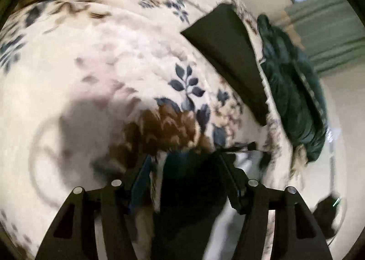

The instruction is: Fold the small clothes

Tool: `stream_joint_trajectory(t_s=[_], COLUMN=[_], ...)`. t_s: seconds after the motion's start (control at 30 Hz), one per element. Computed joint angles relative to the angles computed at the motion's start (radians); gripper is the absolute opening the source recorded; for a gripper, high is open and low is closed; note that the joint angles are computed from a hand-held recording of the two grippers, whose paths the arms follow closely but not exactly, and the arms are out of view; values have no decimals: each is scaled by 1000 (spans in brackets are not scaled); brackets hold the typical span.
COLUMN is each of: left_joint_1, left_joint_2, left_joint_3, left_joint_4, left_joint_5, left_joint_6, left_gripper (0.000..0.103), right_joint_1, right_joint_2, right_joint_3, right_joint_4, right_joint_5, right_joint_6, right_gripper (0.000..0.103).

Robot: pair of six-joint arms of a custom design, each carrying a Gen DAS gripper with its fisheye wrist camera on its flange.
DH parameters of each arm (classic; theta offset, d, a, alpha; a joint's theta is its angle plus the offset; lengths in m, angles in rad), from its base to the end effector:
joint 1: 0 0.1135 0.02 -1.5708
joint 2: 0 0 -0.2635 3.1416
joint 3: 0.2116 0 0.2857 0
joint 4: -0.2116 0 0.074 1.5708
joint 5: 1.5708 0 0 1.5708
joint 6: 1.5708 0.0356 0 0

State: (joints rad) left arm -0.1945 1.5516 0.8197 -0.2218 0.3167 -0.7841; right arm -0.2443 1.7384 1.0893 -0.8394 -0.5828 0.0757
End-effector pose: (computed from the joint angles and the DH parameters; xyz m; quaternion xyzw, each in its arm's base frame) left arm 0.3170 -0.0737 0.1470 -0.2275 0.9142 -0.2736 0.1941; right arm 0.3262 -0.0611 0.1489 0.1408 0.9467 0.2827 0.0634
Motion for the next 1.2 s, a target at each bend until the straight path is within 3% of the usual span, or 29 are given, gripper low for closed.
stream_joint_trajectory(t_s=[0.03,0.07,0.13,0.3,0.37,0.4,0.43,0.53,0.6,0.73,0.83,0.93,0.97,1.0,1.03,1.07,1.1,1.2], left_joint_1=[-11,-29,-51,-58,-47,-39,-32,-8,8,38,66,103,109,111,108,100,86,9], left_joint_2=[43,79,106,59,47,48,48,64,89,134,139,99,72,31,-31,-87,-147,-312], left_joint_3=[28,59,102,91,75,68,61,52,62,85,91,73,60,37,-4,-36,-71,-169], left_joint_4=[12,20,-11,-30,-25,-17,-9,15,26,37,24,-12,-38,-63,-77,-101,-130,-224], left_joint_5=[-9,-24,-51,-92,-94,-85,-81,-58,-52,-47,-17,45,48,48,44,33,24,-18], left_joint_6=[28,71,141,158,142,133,121,88,77,64,68,42,36,31,20,6,-9,-102], left_gripper=[46,23,18,15,15,15,15,14,12,4,5,12,29,40,62,73,73,73], right_joint_1=[36,77,156,280,301,309,316,315,303,310,338,349,339,326,306,282,260,189], right_joint_2=[53,117,259,644,770,771,753,646,627,663,750,932,947,929,876,797,719,511], right_joint_3=[70,152,320,803,959,962,938,820,822,896,1010,1268,1295,1273,1200,1091,988,697], right_joint_4=[4,7,23,-143,-228,-222,-204,-87,-66,-70,-107,-302,-336,-343,-323,-291,-266,-253], right_joint_5=[0,0,26,72,51,61,83,124,125,140,184,188,170,152,132,119,117,119], right_joint_6=[2,4,-4,-26,-39,-44,-52,-23,5,25,20,-10,-7,-6,-11,-22,-36,-94], right_gripper=[60,60,60,60,52,10,3,3,3,3,3,3,5,17,41,51,57,57])
